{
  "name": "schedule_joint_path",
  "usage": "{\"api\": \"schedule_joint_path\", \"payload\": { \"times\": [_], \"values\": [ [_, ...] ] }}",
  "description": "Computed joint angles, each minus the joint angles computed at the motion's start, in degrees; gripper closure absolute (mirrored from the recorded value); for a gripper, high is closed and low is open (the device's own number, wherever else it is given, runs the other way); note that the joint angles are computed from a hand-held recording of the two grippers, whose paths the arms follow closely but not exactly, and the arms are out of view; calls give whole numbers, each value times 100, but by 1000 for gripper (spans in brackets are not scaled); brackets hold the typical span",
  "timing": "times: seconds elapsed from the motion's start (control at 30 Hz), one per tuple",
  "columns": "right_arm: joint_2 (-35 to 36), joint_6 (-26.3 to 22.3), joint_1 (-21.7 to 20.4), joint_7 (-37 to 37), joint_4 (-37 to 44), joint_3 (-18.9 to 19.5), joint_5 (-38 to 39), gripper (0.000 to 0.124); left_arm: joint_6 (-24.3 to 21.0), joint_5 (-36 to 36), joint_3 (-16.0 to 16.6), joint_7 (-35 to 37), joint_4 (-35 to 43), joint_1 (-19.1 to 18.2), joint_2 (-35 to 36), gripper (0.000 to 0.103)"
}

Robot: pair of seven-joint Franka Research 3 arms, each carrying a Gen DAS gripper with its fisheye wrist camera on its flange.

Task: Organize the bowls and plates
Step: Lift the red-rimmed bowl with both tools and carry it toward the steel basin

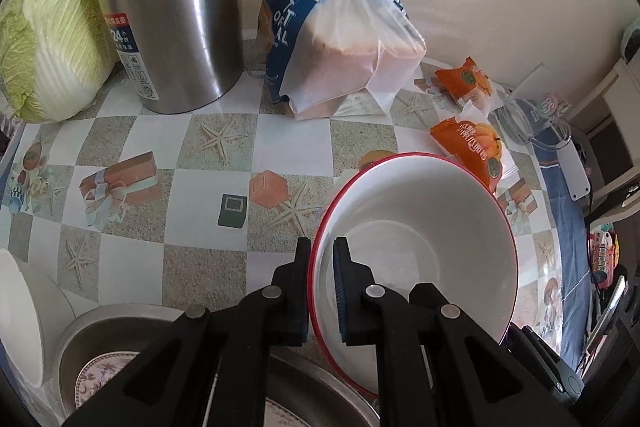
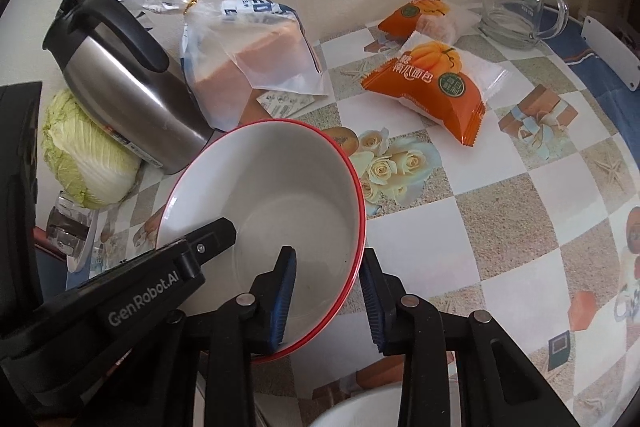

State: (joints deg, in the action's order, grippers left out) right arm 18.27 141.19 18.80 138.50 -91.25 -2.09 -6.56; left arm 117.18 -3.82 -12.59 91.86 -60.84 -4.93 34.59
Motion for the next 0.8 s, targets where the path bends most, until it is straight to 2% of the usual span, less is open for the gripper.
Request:
{"api": "schedule_joint_path", "payload": {
  "times": [0.1,0.37,0.67,0.8],
  "values": [
    [-146,-15,31,-4,-56,-2,-94,89,206,-43,-10,-13,-347,48,-309,92],
    [-472,-168,108,19,-107,69,-517,89,408,-506,-26,-248,-1035,296,-923,92],
    [-478,-749,313,-210,245,255,-873,89,615,-820,149,-498,-1985,567,-1670,92],
    [-376,-884,384,-495,413,356,-709,89,813,-887,263,-583,-2497,674,-2049,92]
  ]
}}
